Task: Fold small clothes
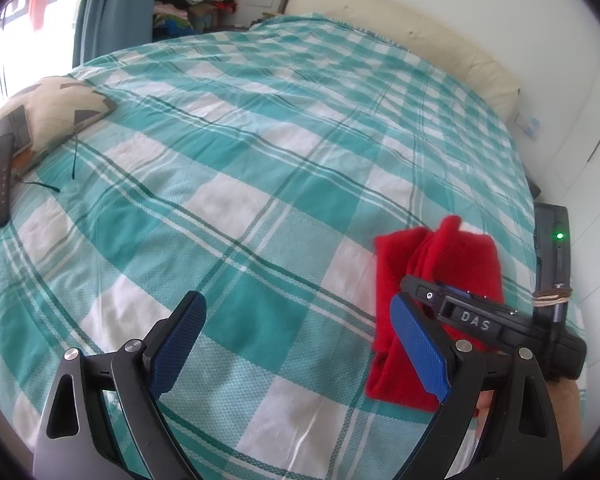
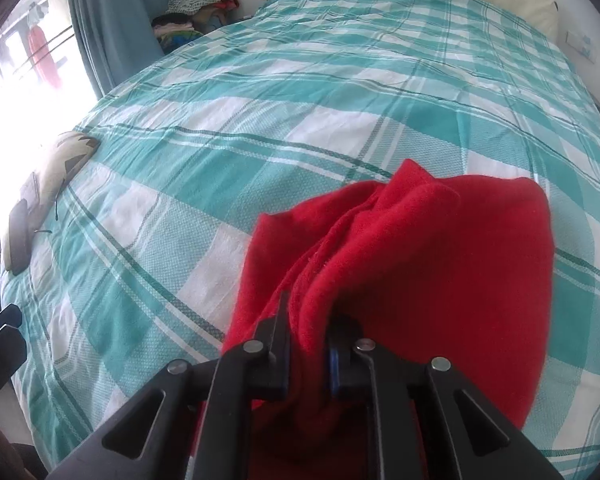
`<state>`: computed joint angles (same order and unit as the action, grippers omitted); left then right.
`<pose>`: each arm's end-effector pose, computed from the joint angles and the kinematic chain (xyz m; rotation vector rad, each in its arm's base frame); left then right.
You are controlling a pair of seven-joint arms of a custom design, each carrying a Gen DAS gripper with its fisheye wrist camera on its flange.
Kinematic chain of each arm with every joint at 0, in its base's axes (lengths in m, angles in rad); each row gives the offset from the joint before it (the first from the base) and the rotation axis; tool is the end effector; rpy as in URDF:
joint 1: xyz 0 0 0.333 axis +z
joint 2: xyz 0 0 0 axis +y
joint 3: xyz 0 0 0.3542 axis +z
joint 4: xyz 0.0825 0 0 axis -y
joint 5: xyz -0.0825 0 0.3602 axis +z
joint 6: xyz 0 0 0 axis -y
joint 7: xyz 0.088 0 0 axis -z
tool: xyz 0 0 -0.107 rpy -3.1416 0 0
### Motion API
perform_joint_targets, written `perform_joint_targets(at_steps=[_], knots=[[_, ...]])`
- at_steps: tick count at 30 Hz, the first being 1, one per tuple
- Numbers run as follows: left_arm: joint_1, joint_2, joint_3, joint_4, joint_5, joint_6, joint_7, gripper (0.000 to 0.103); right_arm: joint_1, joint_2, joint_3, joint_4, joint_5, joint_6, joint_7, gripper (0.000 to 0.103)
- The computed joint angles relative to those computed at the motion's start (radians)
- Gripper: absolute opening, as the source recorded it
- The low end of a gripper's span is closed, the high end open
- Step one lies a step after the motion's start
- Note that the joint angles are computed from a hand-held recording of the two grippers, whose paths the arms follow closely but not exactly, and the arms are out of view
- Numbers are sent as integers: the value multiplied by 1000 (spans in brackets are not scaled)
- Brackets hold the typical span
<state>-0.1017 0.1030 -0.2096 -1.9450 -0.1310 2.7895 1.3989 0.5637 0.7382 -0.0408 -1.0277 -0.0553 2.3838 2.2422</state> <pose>0.5869 -0.1766 0.5661 -1.8758 1.9224 -0.9735 0.6886 0.4119 0.5146 -1.7010 1.8823 -0.2450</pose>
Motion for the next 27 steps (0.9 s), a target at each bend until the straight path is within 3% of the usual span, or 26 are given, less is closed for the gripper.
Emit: perform_joint_targets(at_steps=[1,3,4,5,7,9,10,12,16,17,19,22,25,27], knots=[[4,0,-3,1,-18,-3,12,94,-49,-36,69,-79,79,102,-48,51],[15,-2,-10,3,-68,-9,50,94,-116,-102,162,-203,213,248,-149,52],[18,-5,-11,2,-88,-12,64,94,-128,-133,180,-245,250,287,-192,52],[20,-8,-11,1,-105,-17,75,94,-123,-166,169,-283,259,311,-214,53],[23,-12,-11,-2,-140,-23,99,94,-56,-225,70,-342,182,312,-167,53],[21,-15,-9,-5,-157,-24,111,94,48,-262,-74,-371,-6,240,-40,53],[18,-15,-7,-5,-154,-24,111,94,78,-262,-110,-363,-91,182,-3,53],[11,-14,-4,-6,-138,-22,102,94,72,-246,-89,-348,-134,121,-21,50],[-2,-14,2,-14,-85,-8,68,94,47,-204,-7,-362,-149,221,-86,33],[-5,-13,3,-16,-67,-6,58,94,33,-182,30,-341,-119,207,-134,24],[-7,-11,4,-16,-44,-10,48,94,33,-141,71,-293,-79,137,-219,20],[-1,-13,1,-17,-54,-17,64,94,61,-163,70,-321,-78,126,-284,20],[2,-14,1,-19,-63,-10,68,94,52,-296,59,-503,-40,259,-242,20],[6,-14,-1,-18,-82,-10,81,94,70,-393,5,-627,-82,328,-136,20]])
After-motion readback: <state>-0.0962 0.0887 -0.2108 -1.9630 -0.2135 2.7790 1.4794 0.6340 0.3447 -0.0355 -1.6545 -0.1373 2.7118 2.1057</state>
